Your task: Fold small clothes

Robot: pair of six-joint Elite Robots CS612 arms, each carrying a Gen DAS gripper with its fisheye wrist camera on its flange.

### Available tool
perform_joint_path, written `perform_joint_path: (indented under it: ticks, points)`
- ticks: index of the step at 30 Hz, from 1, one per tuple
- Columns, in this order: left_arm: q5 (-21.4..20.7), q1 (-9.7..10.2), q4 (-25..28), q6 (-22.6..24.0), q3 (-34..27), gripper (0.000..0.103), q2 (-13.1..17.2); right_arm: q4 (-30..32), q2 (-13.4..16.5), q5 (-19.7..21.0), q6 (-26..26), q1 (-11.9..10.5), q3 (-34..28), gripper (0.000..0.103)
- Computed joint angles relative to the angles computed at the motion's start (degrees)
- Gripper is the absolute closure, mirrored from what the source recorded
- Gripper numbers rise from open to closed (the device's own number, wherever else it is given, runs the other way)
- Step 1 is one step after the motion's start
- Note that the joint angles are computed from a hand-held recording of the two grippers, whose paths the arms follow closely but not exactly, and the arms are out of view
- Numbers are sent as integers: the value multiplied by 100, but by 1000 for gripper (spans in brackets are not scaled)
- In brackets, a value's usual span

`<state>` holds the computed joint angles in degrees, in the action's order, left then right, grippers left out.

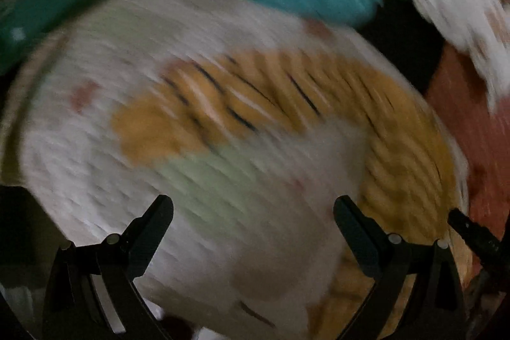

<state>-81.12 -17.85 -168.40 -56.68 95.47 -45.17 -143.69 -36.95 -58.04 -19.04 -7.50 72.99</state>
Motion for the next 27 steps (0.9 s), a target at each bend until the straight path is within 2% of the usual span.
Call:
perform_joint_path:
  ticks: [3, 5, 7, 10, 13, 15, 17, 19, 20, 21, 22, 23, 24, 25, 26, 27]
  points:
    - [-810, -69, -21, 75, -140, 2, 187, -251, -187, 53, 662, -647, 648, 59]
    - [-1354, -105, 157, 5, -270, 2, 345, -306, -229, 181, 978, -929, 925, 59]
    - [-1551, -163, 221, -36, -314, 2, 435, -328, -256, 415, 1142, -1136, 1201, 59]
    - [-1231, -349, 343, 178, -258, 3, 407, -163, -263, 813, 1031, -1256, 1448, 59]
    - [-1367, -423, 88, 257, -204, 3, 437, 129, -248, 984, 711, -1233, 1583, 57]
    - [-1311, -493, 155, 370, -250, 2, 475, -129, -299, 928, 662, -1150, 1774, 46]
    - [-1247, -570, 313, 576, -344, 2, 514, -617, -378, 739, 636, -1075, 1970, 42]
    - [-1259, -630, 503, 655, -434, 2, 542, -584, -430, 627, 473, -1003, 2057, 44]
    - [-1163, -674, 692, 731, -485, 4, 534, -621, -449, 504, 401, -986, 2105, 52]
    - [-1120, -694, 829, 794, -529, 9, 535, -727, -469, 342, 375, -958, 2151, 76]
    - [-987, -730, 1057, 829, -560, 28, 509, -657, -470, 314, 303, -948, 2135, 86]
    - [-892, -756, 1200, 826, -576, 47, 483, -346, -445, 526, 289, -990, 2060, 89]
    - [-1037, -721, 1104, 735, -545, 59, 457, -177, -441, 678, 367, -1057, 2023, 90]
    - [-1266, -664, 929, 606, -497, 85, 446, -84, -450, 748, 418, -1110, 2003, 90]
    - [-1644, -573, 601, 419, -415, 91, 447, -76, -477, 772, 386, -1138, 2007, 91]
    - [-1886, -507, 339, 124, -332, 91, 438, -100, -519, 768, 336, -1159, 2035, 91]
